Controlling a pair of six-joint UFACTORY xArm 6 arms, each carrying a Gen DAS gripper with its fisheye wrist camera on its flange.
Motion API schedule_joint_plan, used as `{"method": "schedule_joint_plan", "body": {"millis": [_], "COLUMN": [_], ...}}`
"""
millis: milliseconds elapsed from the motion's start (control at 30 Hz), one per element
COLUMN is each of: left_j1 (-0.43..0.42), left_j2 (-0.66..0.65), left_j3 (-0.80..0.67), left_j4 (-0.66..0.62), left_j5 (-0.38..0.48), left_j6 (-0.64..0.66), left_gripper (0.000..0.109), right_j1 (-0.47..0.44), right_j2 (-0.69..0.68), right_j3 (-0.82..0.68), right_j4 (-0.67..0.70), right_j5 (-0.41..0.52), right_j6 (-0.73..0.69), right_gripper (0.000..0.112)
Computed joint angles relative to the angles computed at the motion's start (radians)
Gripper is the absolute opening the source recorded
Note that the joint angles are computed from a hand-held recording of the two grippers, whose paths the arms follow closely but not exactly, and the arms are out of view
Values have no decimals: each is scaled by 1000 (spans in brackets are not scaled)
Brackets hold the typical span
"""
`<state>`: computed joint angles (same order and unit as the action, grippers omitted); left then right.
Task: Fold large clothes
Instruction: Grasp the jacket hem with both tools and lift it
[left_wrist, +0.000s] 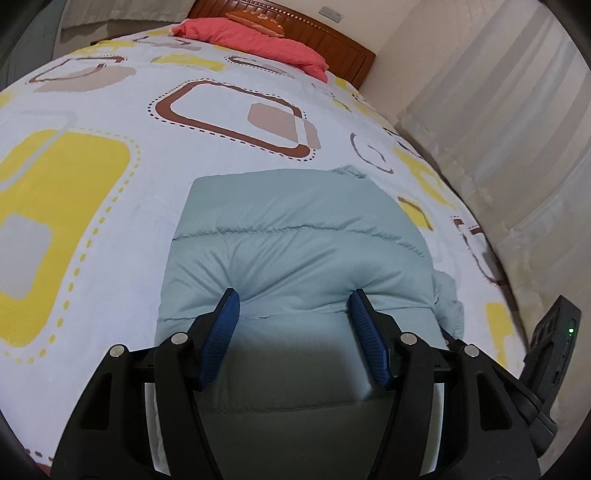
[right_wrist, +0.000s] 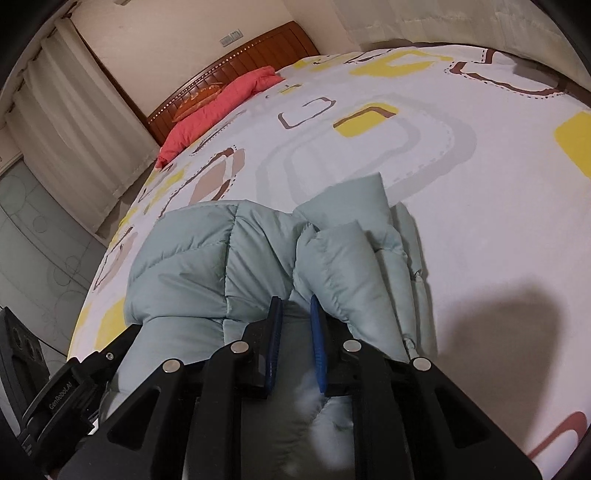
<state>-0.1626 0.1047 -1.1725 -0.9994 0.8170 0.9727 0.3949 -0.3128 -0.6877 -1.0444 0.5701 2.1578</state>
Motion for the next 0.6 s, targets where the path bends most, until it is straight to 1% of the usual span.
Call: {"method": "schedule_joint_plan", "body": {"millis": [100,233,600], "left_j1": [-18,-20,-19], "left_j2": [2,15,22], "left_j3": [15,14,19], "left_j4": [-28,-59,-89], "left_j5": [-43,-51,-52], "left_j6": [46,81,108], "left_gripper": [62,62,62], "right_j1": [8,9,17], "right_j2": [6,6,18], "right_j3": [9,22,16], "right_j4": [-53,-101,-123], "right_j5": [8,6,25], "right_j6": [68,126,147], "right_gripper": [13,13,12]}}
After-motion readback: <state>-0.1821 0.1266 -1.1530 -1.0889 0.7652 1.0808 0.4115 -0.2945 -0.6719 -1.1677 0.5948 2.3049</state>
